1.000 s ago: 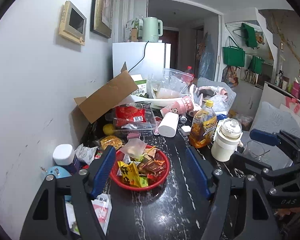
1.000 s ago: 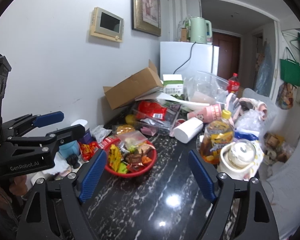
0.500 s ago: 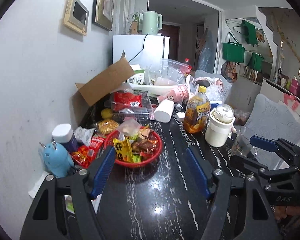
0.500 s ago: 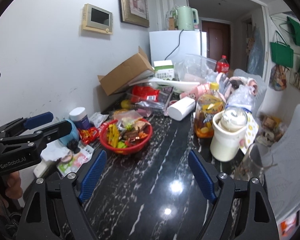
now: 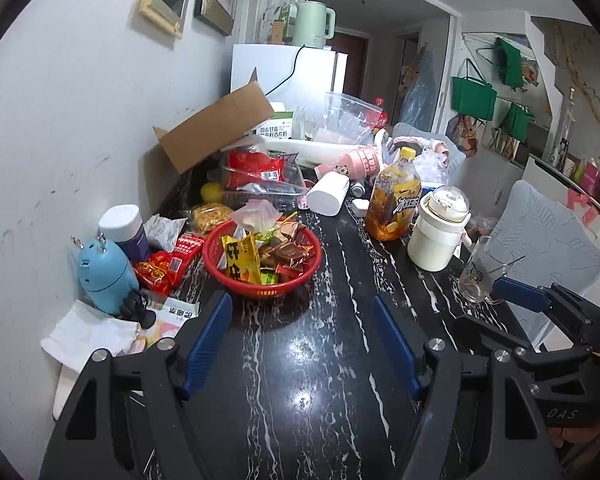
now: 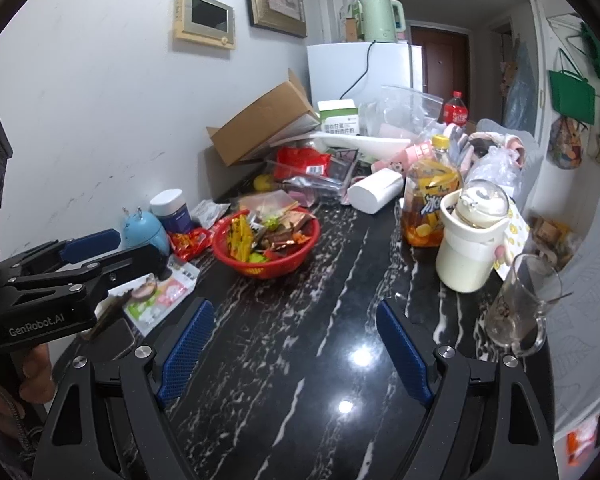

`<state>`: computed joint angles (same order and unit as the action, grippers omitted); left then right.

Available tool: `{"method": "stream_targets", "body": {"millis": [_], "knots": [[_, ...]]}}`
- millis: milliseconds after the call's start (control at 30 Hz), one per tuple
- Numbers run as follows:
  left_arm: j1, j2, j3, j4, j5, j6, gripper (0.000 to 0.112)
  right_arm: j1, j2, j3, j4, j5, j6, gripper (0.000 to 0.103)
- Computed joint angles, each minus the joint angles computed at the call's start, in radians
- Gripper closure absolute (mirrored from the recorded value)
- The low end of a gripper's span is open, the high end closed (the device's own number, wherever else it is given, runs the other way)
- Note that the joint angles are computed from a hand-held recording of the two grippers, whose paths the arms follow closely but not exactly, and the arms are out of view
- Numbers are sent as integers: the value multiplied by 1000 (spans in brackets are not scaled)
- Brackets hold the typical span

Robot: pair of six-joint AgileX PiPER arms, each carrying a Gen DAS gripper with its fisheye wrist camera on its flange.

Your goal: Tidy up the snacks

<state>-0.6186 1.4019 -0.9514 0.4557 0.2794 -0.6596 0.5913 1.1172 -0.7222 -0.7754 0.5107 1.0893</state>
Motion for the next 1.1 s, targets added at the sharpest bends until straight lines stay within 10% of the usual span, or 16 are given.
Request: {"method": "stream_targets", "body": {"millis": [1100], "knots": [[21,47,-32,-96,0,102,41,-32,34,-17,43,-27,-55,19]]}}
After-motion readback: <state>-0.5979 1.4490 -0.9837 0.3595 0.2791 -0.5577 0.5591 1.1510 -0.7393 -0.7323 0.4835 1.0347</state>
